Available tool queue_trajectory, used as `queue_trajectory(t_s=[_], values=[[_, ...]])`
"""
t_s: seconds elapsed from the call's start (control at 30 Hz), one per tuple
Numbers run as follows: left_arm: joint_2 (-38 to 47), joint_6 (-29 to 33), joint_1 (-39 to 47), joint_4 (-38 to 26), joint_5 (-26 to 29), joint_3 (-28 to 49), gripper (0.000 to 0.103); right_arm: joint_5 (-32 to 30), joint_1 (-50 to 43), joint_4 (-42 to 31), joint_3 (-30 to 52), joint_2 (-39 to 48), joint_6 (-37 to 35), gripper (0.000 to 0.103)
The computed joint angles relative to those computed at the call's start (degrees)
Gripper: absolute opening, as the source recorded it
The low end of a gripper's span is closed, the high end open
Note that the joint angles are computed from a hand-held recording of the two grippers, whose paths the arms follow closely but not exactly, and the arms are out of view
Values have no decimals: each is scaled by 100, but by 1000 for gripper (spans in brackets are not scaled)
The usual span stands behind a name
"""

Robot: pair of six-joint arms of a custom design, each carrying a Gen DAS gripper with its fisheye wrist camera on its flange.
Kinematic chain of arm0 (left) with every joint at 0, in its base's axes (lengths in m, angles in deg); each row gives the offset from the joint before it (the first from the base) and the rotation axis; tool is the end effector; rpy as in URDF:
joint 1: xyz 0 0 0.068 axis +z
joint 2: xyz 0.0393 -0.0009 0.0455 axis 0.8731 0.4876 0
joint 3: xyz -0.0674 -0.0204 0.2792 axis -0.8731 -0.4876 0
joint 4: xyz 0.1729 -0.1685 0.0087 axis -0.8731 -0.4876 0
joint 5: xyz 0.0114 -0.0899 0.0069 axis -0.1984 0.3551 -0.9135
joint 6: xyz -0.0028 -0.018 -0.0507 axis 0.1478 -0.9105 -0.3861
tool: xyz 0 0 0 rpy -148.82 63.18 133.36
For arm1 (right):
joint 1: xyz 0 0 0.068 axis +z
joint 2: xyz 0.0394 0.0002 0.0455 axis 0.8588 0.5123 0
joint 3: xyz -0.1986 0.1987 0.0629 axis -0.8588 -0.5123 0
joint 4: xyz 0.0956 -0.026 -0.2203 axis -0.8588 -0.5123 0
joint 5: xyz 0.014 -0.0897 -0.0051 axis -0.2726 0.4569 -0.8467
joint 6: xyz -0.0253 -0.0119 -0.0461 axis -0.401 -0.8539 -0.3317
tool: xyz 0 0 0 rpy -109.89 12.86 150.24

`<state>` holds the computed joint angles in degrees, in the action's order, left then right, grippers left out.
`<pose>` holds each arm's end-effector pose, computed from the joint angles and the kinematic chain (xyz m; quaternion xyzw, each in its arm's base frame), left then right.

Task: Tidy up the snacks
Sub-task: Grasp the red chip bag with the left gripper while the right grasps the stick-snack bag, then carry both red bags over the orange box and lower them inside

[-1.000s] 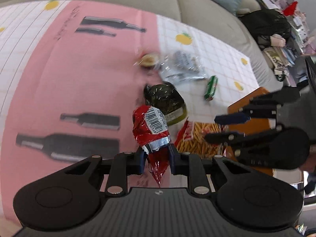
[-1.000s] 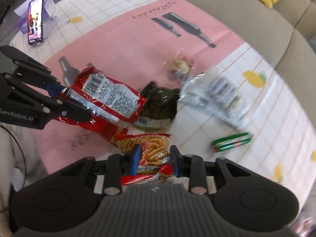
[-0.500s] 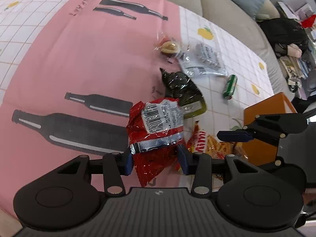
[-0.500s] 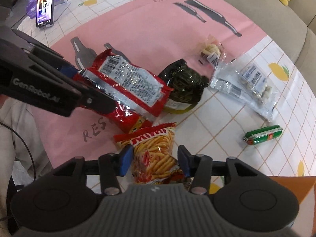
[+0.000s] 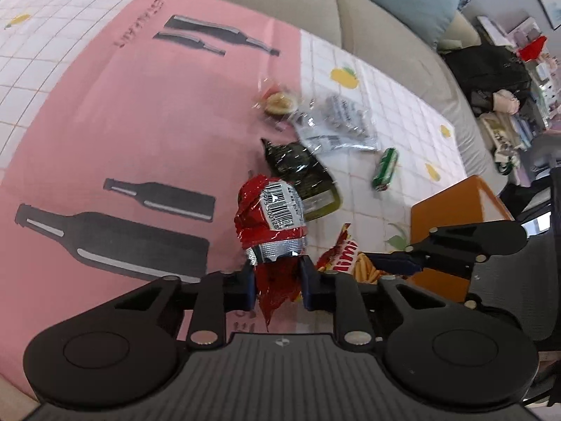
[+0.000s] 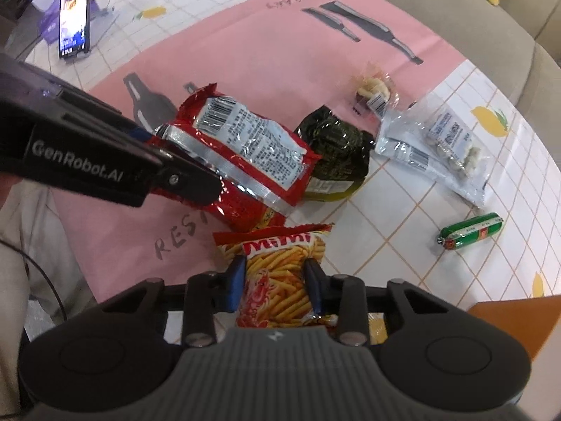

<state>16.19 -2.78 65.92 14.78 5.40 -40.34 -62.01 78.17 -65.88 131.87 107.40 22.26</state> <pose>0.2622 0.0090 0.1005 -0.0784 0.9545 -0.2089 0.1978 0.3274 0.1196 0.0791 -0.4044 0.8988 0.0799 0.1491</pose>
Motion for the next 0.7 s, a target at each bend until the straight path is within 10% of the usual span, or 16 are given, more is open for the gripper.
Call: queue_trajectory(t_s=[0.7], values=[[-2372, -393, -437, -863, -15, -254, 22, -193, -602, 918, -1856, -2644, 1798, 34]])
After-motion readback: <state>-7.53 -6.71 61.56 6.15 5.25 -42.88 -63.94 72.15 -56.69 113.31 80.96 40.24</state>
